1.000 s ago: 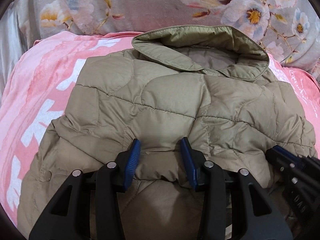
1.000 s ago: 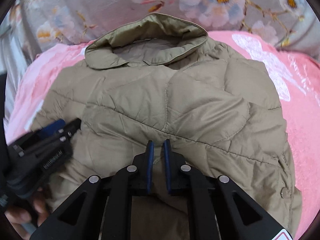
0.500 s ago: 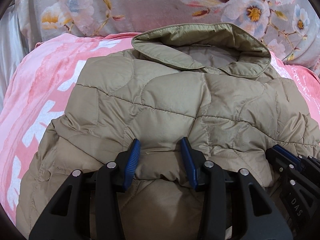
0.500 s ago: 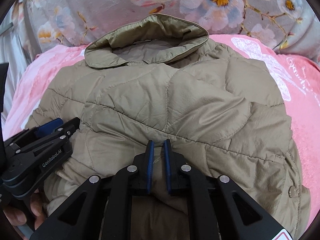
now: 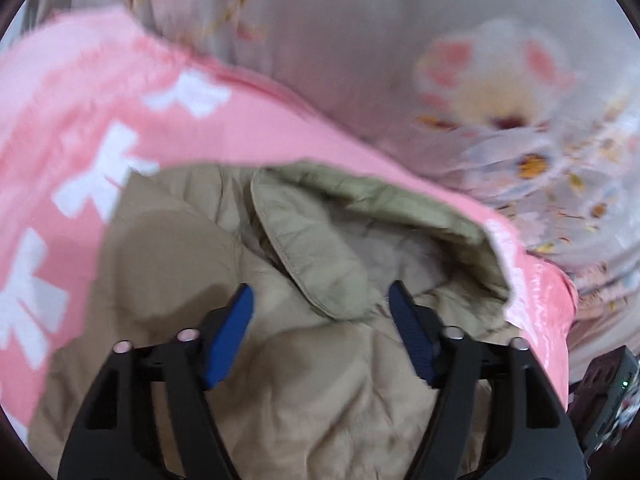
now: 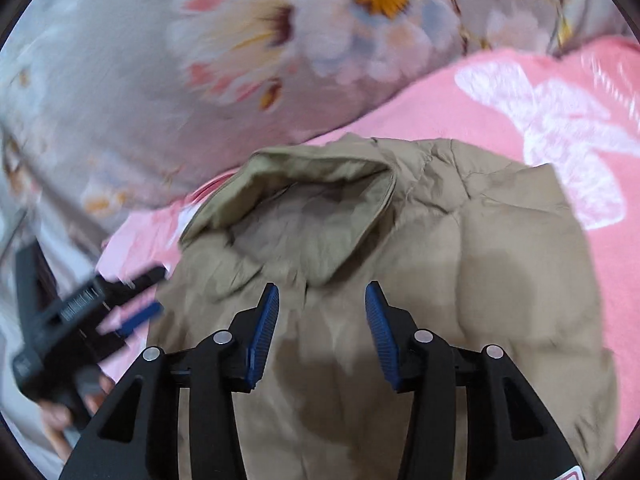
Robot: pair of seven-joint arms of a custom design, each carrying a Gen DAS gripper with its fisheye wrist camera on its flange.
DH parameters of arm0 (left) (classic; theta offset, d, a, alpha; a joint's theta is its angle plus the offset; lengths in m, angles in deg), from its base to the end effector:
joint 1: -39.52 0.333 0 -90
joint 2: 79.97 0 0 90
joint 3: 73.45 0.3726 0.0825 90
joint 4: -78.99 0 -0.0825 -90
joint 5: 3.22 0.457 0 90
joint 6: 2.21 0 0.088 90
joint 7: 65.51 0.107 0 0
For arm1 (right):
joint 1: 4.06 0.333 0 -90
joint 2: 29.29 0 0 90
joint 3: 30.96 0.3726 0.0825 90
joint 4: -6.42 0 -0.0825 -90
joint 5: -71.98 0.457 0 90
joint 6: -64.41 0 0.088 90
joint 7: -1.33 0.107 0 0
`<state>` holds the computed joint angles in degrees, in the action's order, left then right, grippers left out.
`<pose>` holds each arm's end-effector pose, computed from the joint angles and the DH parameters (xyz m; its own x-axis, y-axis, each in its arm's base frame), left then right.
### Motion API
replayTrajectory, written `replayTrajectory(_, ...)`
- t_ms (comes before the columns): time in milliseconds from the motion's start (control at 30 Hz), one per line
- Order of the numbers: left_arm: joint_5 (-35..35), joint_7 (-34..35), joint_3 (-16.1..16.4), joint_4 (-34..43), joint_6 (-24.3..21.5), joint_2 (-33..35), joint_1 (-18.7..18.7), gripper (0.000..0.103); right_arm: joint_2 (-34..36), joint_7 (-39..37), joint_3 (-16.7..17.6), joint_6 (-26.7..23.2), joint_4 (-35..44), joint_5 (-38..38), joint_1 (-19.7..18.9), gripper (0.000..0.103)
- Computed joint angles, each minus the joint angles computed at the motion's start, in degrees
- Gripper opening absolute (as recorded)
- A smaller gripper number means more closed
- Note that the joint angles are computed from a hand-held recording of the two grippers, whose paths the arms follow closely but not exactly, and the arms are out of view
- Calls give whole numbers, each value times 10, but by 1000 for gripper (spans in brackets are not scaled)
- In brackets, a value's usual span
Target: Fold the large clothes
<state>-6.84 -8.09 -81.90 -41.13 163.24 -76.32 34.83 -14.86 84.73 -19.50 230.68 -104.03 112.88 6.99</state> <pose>0.6522 -0.1467 0.4931 0.2370 -0.8811 0.4093 -0.7281 -0.4400 -0.5256 0.6863 0.2308 0.4469 0.0245 -0.8529 -0.5216 -0.8181 0.2828 -0.5008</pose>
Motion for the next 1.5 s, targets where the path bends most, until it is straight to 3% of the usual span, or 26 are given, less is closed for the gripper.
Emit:
replayTrajectory(33, 9, -12, 2, 12, -13, 15, -1, 48, 10, 5, -1, -1, 10, -2, 1, 43)
replayTrajectory(100, 50, -41, 10, 16, -13, 26, -9, 26, 29, 13, -3, -7, 26, -11, 2, 19)
replayTrajectory(133, 67, -48, 13, 16, -9, 30, -12, 22, 33, 13, -1, -9, 27, -16, 1, 7)
replayTrajectory(233, 125, -80, 23, 1, 17, 27, -20, 16, 25, -29, 19, 28, 4, 5, -15, 3)
replayTrajectory(300, 151, -90, 26, -13, 34, 26, -21, 13, 22, 17, -21, 43, -12, -68, 20, 2)
replayTrajectory(333, 138, -77, 21, -16, 40, 28, -15, 13, 25, 75, -63, 36, -13, -136, 54, 0)
replayTrajectory(433, 137, -70, 22, -20, 49, 32, -15, 13, 38, 153, -102, 9, -2, -232, 85, 0)
replayTrajectory(500, 223, -128, 49, -7, 26, 35, -40, 13, 42, 201, -126, 1, 1, -296, 106, 0)
replayTrajectory(567, 275, -164, 55, 2, 10, 38, -48, 13, 44, 235, -138, -2, 4, -344, 116, 0)
replayTrajectory(733, 270, -161, 41, -5, 15, 32, -31, 13, 27, 222, -77, 20, -22, -326, 57, 0)
replayTrajectory(833, 292, -160, 37, -35, 17, -6, -23, 13, -11, 226, -75, 38, -59, -333, 50, 1)
replayTrajectory(867, 303, -156, 36, -45, 17, -22, -18, 13, -20, 231, -81, 48, -65, -345, 54, 2)
replayTrajectory(933, 329, -168, 30, -47, 24, -42, -2, 15, -32, 293, -130, 64, -58, -425, 90, 6)
replayTrajectory(1000, 325, -172, 25, -22, 25, -43, 13, 27, -19, 317, -135, 58, -20, -449, 90, 11)
replayTrajectory(1067, 301, -165, 21, 27, 19, -19, 20, 38, 12, 287, -96, 58, 34, -412, 55, 11)
replayTrajectory(1133, 279, -163, 23, 75, 0, 12, 19, 38, 46, 278, -83, 54, 82, -390, 44, 11)
replayTrajectory(1200, 262, -178, 29, 114, -10, 43, 12, 38, 84, 288, -93, 23, 132, -394, 54, 11)
replayTrajectory(1233, 270, -192, 36, 129, -16, 58, 4, 38, 98, 273, -80, 8, 147, -385, 44, 11)
replayTrajectory(1300, 235, -146, 25, 156, -51, 89, 5, 37, 119, 240, -65, -28, 167, -378, 36, 11)
replayTrajectory(1400, 187, -82, 13, 148, -67, 104, 5, 35, 108, 211, -84, -24, 137, -412, 58, 9)
replayTrajectory(1500, 217, -80, 33, 118, -62, 93, -17, 34, 92, 216, -111, -23, 104, -448, 78, 0)
